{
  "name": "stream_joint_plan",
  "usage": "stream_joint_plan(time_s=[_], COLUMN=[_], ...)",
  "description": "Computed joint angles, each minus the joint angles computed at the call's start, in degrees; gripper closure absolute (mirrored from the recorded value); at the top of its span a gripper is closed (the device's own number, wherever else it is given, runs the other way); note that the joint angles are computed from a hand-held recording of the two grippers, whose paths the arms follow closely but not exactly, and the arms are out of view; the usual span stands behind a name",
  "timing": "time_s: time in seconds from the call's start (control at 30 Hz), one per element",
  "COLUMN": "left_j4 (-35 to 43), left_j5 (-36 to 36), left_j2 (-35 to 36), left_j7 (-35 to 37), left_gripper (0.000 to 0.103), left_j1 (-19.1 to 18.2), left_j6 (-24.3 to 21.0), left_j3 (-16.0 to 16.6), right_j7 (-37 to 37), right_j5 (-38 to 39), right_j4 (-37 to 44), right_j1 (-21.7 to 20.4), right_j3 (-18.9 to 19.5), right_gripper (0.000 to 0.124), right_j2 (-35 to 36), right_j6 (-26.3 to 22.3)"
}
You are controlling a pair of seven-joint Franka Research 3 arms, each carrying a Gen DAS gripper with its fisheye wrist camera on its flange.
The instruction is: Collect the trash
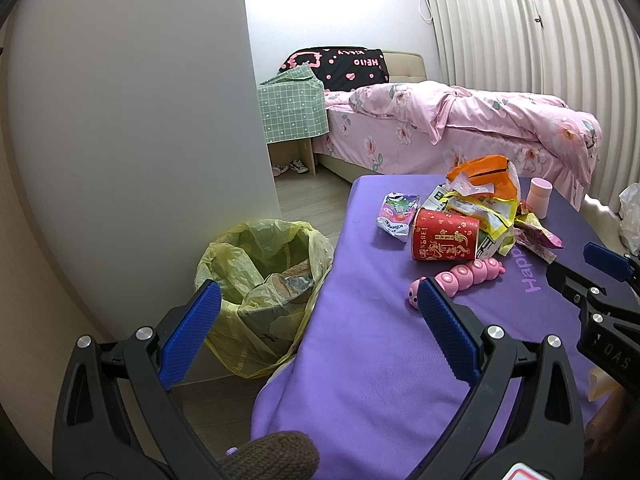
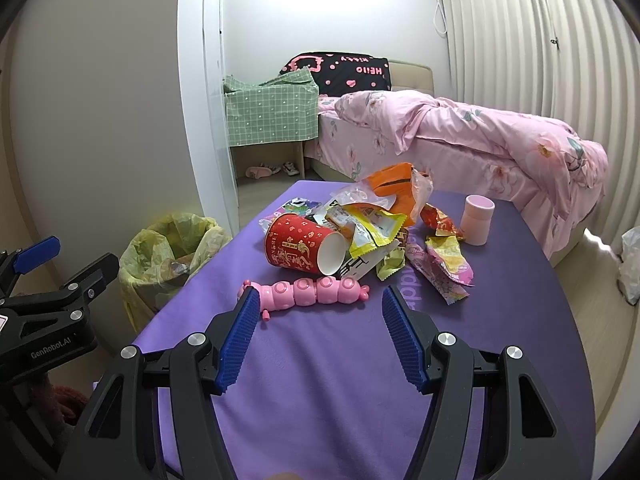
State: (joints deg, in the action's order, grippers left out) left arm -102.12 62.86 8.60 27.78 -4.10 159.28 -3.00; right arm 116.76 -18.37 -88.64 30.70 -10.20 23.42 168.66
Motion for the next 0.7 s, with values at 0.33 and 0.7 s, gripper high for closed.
stream_joint_plan(time_s=[0.33, 0.7], left_j4=[-0.5, -0.4], left_j5=[-0.2, -0.5], left_j2=[-0.7, -0.7], left_j7=[0.1, 0.3], left_gripper=[0.009, 0.009], left_j1=[0.4, 0.4], left_j6=[0.2, 0.2], left_j3=[-0.2, -0.2], right_j7=[-0.1, 0.0], right_j5=[0.2, 0.0], right_j4=[-0.1, -0.1], right_j1=[0.1, 0.2], right_j3=[-0.1, -0.2], right_gripper=[0.063, 0.063], right_j2=[-0.1, -0.1], right_j6=[0.1, 0.1])
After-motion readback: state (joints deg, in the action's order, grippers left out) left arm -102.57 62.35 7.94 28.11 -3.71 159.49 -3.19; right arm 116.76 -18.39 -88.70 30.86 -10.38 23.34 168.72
